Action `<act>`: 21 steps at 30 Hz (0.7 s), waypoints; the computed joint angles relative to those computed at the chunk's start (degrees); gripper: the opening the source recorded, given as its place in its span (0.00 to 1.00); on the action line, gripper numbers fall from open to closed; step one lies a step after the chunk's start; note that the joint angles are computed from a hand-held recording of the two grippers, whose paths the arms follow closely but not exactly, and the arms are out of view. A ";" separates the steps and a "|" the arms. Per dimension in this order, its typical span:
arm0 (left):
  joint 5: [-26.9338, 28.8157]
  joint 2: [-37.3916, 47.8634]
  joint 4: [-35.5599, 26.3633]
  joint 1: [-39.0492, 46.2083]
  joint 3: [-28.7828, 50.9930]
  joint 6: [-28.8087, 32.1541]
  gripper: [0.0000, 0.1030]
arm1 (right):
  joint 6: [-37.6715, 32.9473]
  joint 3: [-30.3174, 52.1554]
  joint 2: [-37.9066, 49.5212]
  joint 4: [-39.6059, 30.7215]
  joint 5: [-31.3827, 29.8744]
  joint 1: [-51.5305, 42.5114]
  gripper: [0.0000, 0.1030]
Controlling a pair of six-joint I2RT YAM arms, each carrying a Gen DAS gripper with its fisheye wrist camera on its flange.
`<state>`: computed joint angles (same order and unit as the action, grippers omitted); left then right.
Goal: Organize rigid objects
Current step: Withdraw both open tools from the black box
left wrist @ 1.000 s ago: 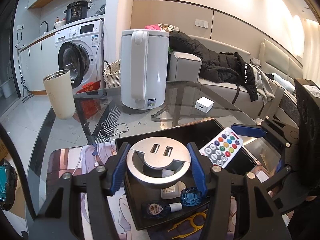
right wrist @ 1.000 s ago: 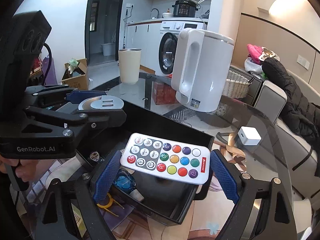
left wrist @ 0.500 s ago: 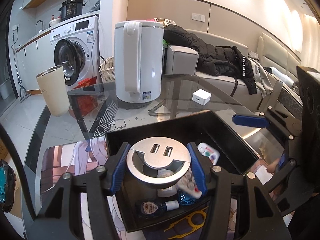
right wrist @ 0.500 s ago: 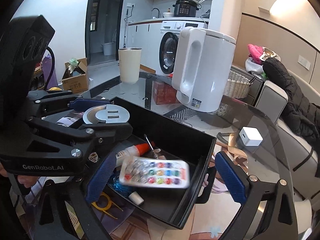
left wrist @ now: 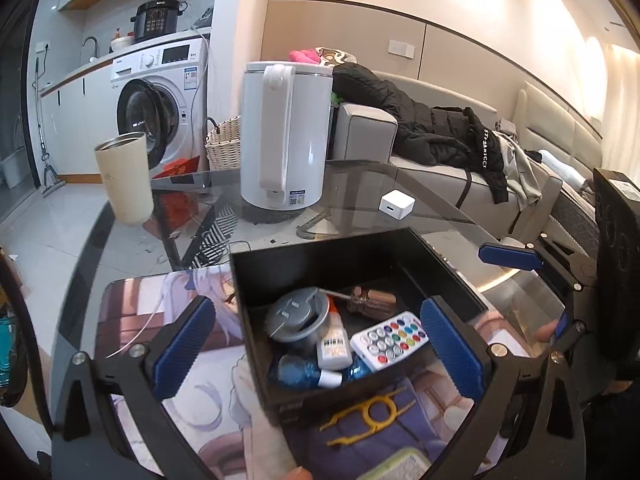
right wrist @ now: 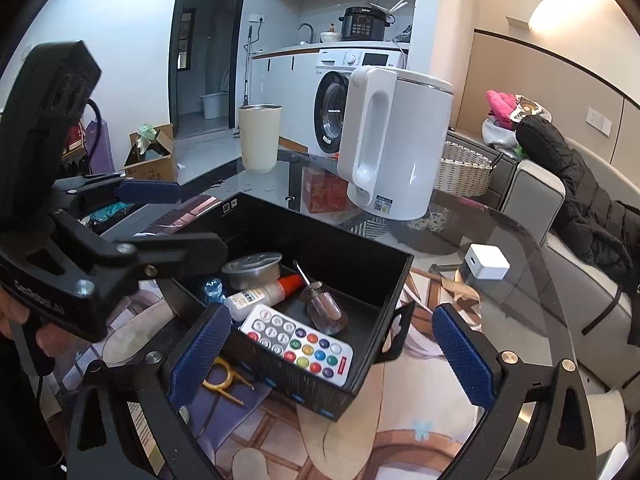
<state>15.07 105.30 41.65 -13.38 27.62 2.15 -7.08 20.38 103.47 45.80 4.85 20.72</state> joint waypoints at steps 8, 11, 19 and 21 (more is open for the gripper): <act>-0.56 -3.16 2.26 1.84 -6.51 0.78 1.00 | 2.36 -6.01 -1.64 3.70 0.06 0.09 0.99; -1.10 -2.98 3.83 2.19 -8.29 0.80 1.00 | 2.95 -8.40 -2.14 5.38 0.53 0.84 0.99; -1.54 -2.80 7.51 1.50 -12.98 2.72 1.00 | 4.42 -13.11 -3.00 9.31 2.90 3.45 0.99; -1.44 -2.48 7.69 1.37 -13.73 3.39 1.00 | 4.69 -13.71 -2.97 9.71 3.27 3.92 0.99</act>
<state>13.63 102.82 49.34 -12.01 13.90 5.54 -2.39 6.67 100.50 55.51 8.12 24.64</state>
